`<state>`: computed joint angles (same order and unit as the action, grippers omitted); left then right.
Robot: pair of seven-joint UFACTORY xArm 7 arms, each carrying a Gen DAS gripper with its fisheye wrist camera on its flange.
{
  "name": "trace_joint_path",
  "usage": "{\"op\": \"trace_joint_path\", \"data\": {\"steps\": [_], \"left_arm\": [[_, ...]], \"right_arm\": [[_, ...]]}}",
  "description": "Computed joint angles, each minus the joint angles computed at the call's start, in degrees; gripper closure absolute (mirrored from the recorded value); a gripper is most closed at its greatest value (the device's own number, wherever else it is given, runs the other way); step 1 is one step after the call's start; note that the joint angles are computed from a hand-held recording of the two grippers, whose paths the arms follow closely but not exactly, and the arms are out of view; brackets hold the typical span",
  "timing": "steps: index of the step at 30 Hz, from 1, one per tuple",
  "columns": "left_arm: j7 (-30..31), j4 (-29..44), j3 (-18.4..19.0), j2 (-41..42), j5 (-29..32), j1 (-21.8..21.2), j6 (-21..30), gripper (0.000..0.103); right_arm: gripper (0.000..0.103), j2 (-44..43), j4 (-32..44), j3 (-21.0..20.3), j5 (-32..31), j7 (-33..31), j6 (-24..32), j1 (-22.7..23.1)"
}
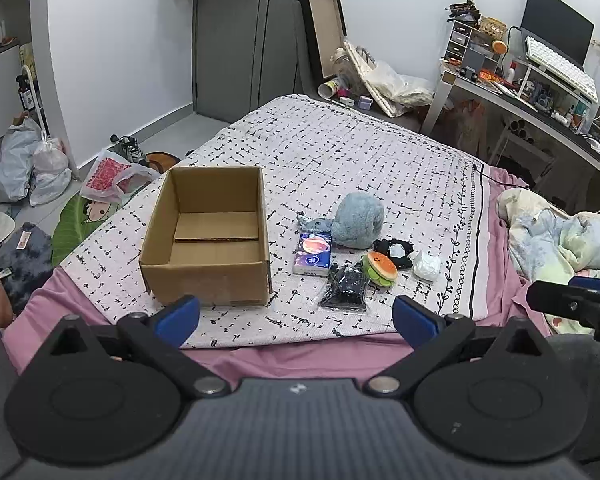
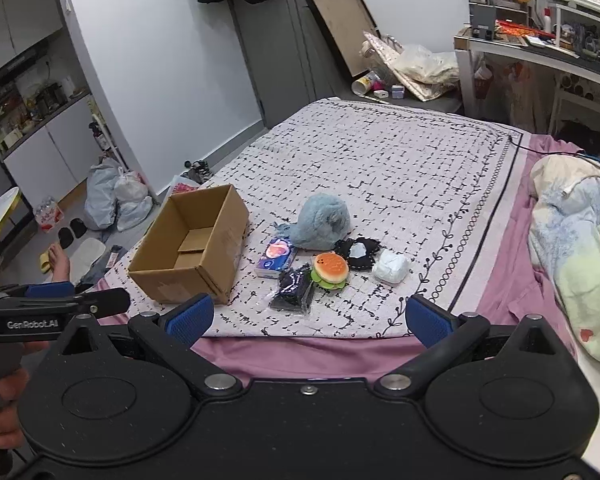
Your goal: Organize soft objects
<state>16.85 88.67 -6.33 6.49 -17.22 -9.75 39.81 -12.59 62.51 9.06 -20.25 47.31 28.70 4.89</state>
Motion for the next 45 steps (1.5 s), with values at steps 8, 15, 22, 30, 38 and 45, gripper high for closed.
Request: {"op": "trace_joint_path", "data": {"steps": [8, 15, 22, 30, 38, 45], "left_arm": [[-3.2, 1.7, -0.4, 2.5, 0.9, -0.7, -0.3, 0.001], [-5.7, 3.9, -0.9, 5.7, 2.8, -1.6, -1.7, 0.002], [-8.0, 6.2, -1.5, 9.2, 4.4, -2.6, -3.3, 0.004], [-11.0, 10.4, -1.7, 14.0, 7.2, -4.2, -3.8, 0.005], [-12.4, 15.5, -2.0, 19.4, 9.2, -5.8, -1.8, 0.009], [-13.0, 22.2, -2.0, 25.6, 10.0, -7.0, 1.8, 0.01]], "right_arm": [[0.0, 1.3, -1.3, -0.7, 0.1, 0.3, -4.2, -1.0], [0.0, 4.1, -1.5, -2.6, 3.0, -2.2, -8.2, -0.9], [0.0, 8.3, -0.7, -4.6, 8.2, -5.1, -12.1, -0.5], [0.008, 13.0, 0.5, -6.2, 20.9, -12.8, -17.0, 0.2], [0.022, 18.6, 3.8, -5.2, 35.0, -21.1, -17.2, -1.5], [0.029, 23.6, 6.8, 0.2, 52.6, -35.5, -17.6, -6.3]]}}
